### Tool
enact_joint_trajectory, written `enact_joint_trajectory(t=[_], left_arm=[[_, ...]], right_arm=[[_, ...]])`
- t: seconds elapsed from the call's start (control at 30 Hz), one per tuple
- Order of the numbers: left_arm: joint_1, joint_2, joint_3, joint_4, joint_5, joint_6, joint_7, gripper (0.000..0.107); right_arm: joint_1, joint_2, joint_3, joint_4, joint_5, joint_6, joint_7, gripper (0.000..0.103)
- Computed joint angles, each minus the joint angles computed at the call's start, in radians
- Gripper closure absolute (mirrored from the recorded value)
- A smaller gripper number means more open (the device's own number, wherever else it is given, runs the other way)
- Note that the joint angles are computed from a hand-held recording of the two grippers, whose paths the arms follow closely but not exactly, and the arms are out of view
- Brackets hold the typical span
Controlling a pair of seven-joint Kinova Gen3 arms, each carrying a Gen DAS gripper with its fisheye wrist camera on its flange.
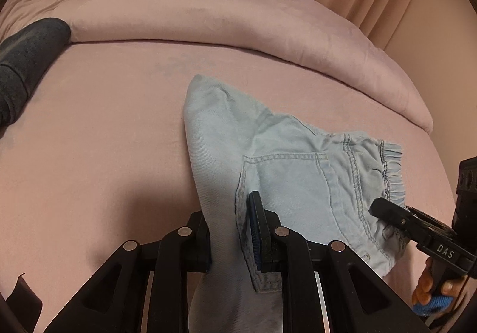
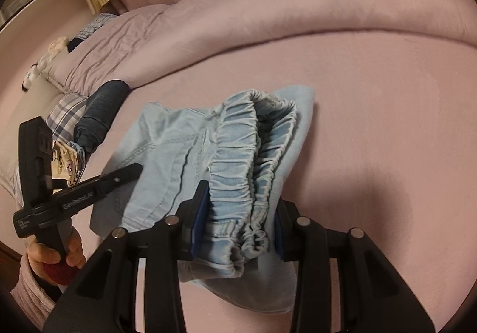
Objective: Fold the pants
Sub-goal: 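Fold the waistband over with the right tool and open both tools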
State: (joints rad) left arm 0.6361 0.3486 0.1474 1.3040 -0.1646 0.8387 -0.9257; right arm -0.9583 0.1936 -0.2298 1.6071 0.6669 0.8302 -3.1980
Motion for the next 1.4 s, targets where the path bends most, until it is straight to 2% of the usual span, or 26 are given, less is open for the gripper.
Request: enact_joint_trajectory(t=[0.07, 0.13, 0.17, 0.2, 0.27, 0.33, 0.4, 0.47, 0.5, 0.57, 0.63, 0.73, 0.77, 0.83, 0.87, 0.93, 1.03, 1.1, 1.23, 1.33, 1.4], left_arm=[[-0.003, 0.000, -0.002, 0.001, 0.003, 0.000, 0.002, 0.088], [0.015, 0.004, -0.011, -0.016, -0.034, 0.032, 0.042, 0.074], [0.051, 0.003, -0.040, -0.032, -0.075, 0.068, 0.080, 0.062], [0.073, 0.000, -0.051, -0.036, -0.114, 0.089, 0.115, 0.054], [0.100, -0.025, -0.060, -0.018, -0.179, 0.091, 0.175, 0.053], [0.120, -0.056, -0.056, 0.008, -0.236, 0.083, 0.226, 0.053], [0.135, -0.076, -0.044, 0.024, -0.291, 0.075, 0.260, 0.053], [0.138, -0.090, -0.028, 0.033, -0.322, 0.061, 0.279, 0.053], [0.133, -0.102, -0.019, 0.045, -0.325, 0.041, 0.281, 0.053], [0.125, -0.106, -0.005, 0.051, -0.335, 0.014, 0.286, 0.053], [0.101, -0.105, 0.014, 0.059, -0.298, -0.016, 0.240, 0.053], [0.051, -0.046, 0.054, 0.014, -0.182, 0.015, 0.118, 0.053], [0.040, -0.019, 0.064, -0.006, -0.149, 0.043, 0.087, 0.053], [0.052, 0.027, 0.053, -0.037, -0.134, 0.084, 0.063, 0.053], [0.086, 0.035, 0.020, -0.037, -0.150, 0.083, 0.060, 0.053], [0.106, 0.039, 0.003, -0.053, -0.158, 0.099, 0.058, 0.053], [0.117, 0.051, -0.006, -0.118, -0.139, 0.184, 0.055, 0.053], [0.150, 0.033, -0.020, -0.127, -0.174, 0.214, 0.072, 0.052], [0.200, -0.030, -0.020, -0.095, -0.248, 0.230, 0.131, 0.052], [0.219, -0.075, 0.002, -0.089, -0.286, 0.265, 0.174, 0.050], [0.234, -0.097, 0.017, -0.105, -0.314, 0.307, 0.204, 0.038]], right_arm=[[0.046, 0.002, -0.052, 0.010, 0.012, -0.005, -0.021, 0.063], [0.094, 0.017, -0.116, -0.018, 0.005, 0.047, -0.021, 0.058], [0.092, 0.024, -0.120, -0.042, -0.006, 0.087, -0.012, 0.054], [0.075, 0.031, -0.106, -0.065, -0.021, 0.128, 0.006, 0.052], [-0.008, 0.041, -0.032, -0.107, -0.024, 0.209, 0.027, 0.043], [-0.100, 0.052, 0.034, -0.147, 0.017, 0.291, 0.052, 0.040], [-0.193, 0.075, 0.105, -0.200, 0.046, 0.372, 0.084, 0.040], [-0.285, 0.111, 0.161, -0.256, 0.120, 0.453, 0.146, 0.043], [-0.322, 0.131, 0.177, -0.286, 0.160, 0.494, 0.178, 0.043], [-0.341, 0.150, 0.167, -0.321, 0.216, 0.554, 0.194, 0.043], [-0.316, 0.135, 0.128, -0.321, 0.236, 0.549, 0.187, 0.049], [-0.185, 0.101, 0.021, -0.281, 0.150, 0.443, 0.216, 0.076], [-0.139, 0.105, -0.010, -0.278, 0.110, 0.421, 0.237, 0.078], [-0.083, 0.134, -0.043, -0.264, 0.048, 0.416, 0.271, 0.077], [-0.083, 0.134, -0.035, -0.248, 0.042, 0.403, 0.277, 0.077], [-0.100, 0.123, -0.008, -0.228, 0.051, 0.378, 0.272, 0.076], [-0.071, 0.123, -0.021, -0.268, 0.008, 0.407, 0.326, 0.074], [-0.109, 0.127, 0.017, -0.312, -0.017, 0.449, 0.351, 0.073], [-0.167, 0.105, 0.031, -0.336, -0.017, 0.466, 0.298, 0.062], [-0.242, 0.106, 0.065, -0.386, -0.009, 0.544, 0.270, 0.059], [-0.261, 0.097, 0.041, -0.411, 0.006, 0.589, 0.260, 0.057]])
